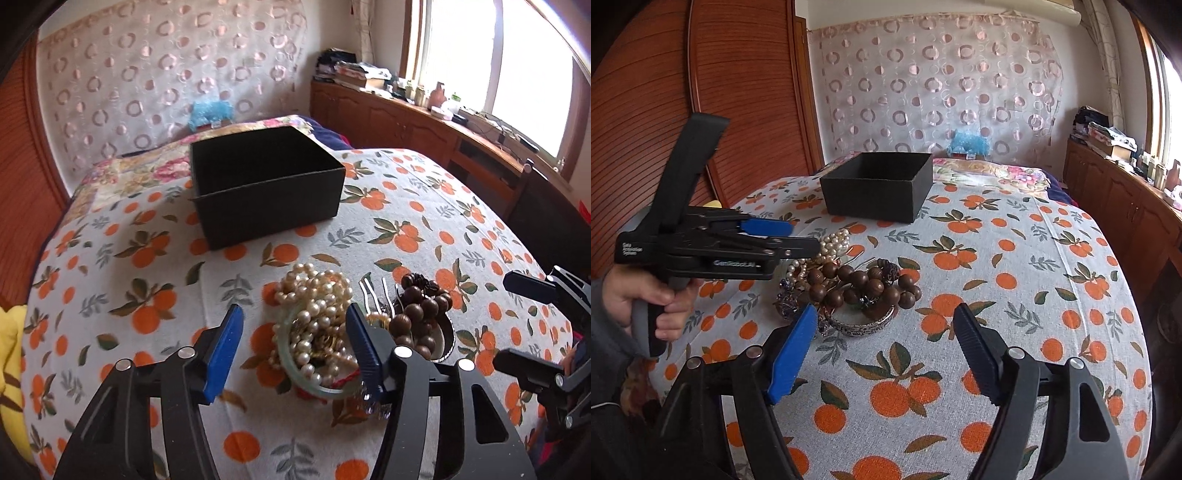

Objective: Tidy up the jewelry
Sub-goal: 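Move the left tool to the glass dish and close on the pearl necklace, then lift the pearl necklace with the left tool while the right tool grasps the brown bead bracelet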

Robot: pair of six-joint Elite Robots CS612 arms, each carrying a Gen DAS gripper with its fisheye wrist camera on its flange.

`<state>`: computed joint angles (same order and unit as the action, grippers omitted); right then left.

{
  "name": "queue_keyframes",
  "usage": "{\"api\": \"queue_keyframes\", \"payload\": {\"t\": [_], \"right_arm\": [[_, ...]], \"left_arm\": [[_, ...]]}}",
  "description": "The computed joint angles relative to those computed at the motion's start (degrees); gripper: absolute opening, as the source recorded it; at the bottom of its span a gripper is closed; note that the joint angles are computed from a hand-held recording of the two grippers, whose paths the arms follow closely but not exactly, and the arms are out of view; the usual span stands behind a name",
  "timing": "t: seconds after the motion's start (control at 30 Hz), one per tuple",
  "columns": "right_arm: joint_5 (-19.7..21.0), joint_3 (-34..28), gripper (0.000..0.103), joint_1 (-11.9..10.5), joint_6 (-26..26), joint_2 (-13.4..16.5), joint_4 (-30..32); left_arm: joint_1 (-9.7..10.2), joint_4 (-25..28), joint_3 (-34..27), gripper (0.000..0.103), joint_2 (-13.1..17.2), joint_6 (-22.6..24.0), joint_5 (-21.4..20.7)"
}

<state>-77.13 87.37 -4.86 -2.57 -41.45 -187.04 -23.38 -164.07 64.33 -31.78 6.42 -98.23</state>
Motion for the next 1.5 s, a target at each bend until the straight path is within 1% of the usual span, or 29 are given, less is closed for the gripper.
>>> {"api": "queue_keyframes", "payload": {"t": [0.07, 0.1, 0.13, 0.17, 0.23, 0.27, 0.3, 0.33, 0.43, 0.63, 0.8, 0.9, 0.93, 0.97, 1.13, 1.2, 1.3, 1.4, 1.5], "right_arm": [[0.42, -0.14, 0.078, -0.12, 0.28, 0.06, 0.13], [0.57, -0.16, 0.078, -0.16, 0.41, 0.07, 0.19], [0.69, -0.17, 0.078, -0.17, 0.50, 0.07, 0.24], [0.87, -0.14, 0.078, -0.20, 0.46, 0.07, 0.29], [0.95, -0.09, 0.078, -0.18, 0.09, 0.06, 0.56], [0.98, -0.15, 0.078, -0.18, -0.04, 0.10, 0.72], [1.02, -0.19, 0.078, -0.18, -0.10, 0.13, 0.92], [1.06, -0.15, 0.078, -0.18, -0.11, 0.10, 1.01], [1.11, -0.36, 0.078, -0.16, -0.23, 0.25, 1.37], [0.78, -0.90, 0.078, 0.07, -1.32, 0.41, 2.32], [0.81, -2.13, 0.078, 0.00, -2.94, 0.71, 3.35], [1.35, -3.45, 0.071, -0.29, -3.54, 1.18, 5.68], [1.30, -3.69, 0.070, -0.39, -3.70, 1.23, 6.36], [1.29, -4.03, 0.067, -0.42, -3.81, 1.35, 7.00], [2.14, -5.94, 0.062, -0.80, -4.92, 1.95, 10.56], [2.27, -6.78, 0.058, -0.78, -5.33, 2.25, 11.85], [3.25, -8.11, 0.056, -0.74, -6.38, 2.73, 14.48], [3.58, -9.28, 0.056, -0.54, -7.61, 3.27, 16.02], [4.09, -10.80, 0.056, -0.54, -8.12, 3.88, 18.72]], "left_arm": [[-0.03, 1.34, -0.97, 0.039, 0.37, 0.41, -0.36], [-0.01, 1.75, -1.24, 0.036, 0.48, 0.58, -0.41], [0.00, 2.22, -1.58, 0.030, 0.64, 0.76, -0.89], [0.02, 2.42, -1.73, 0.027, 0.71, 0.90, -1.46], [-0.16, 1.74, -1.20, 0.024, 0.49, 1.73, -0.85], [-0.19, 1.15, -0.84, 0.009, 0.33, 2.11, -0.71], [-0.07, 0.89, -0.50, 0.007, 0.08, 2.16, -1.38], [0.05, 0.81, -0.35, 0.007, -0.07, 1.83, -1.90], [0.26, -1.45, 0.97, 0.007, -0.89, 1.36, -1.93], [0.92, -5.67, 3.23, 0.007, -2.55, -0.60, -3.44], [1.44, -10.10, 5.21, 0.007, -4.01, -2.56, -4.62], [1.70, -13.93, 6.90, 0.007, -4.94, -4.15, -4.06], [1.73, -14.75, 7.32, 0.007, -5.15, -4.52, -3.92], [1.83, -15.57, 7.75, 0.007, -5.38, -4.91, -3.94], [2.19, -19.37, 9.63, 0.007, -6.52, -6.23, -4.12], [2.27, -20.91, 10.35, 0.007, -7.03, -6.57, -3.77], [2.38, -22.65, 11.10, 0.007, -7.64, -6.75, -3.20], [2.35, -23.18, 11.26, 0.007, -7.80, -6.46, -2.14], [2.46, -23.09, 11.23, 0.007, -7.80, -6.50, -1.95]]}}
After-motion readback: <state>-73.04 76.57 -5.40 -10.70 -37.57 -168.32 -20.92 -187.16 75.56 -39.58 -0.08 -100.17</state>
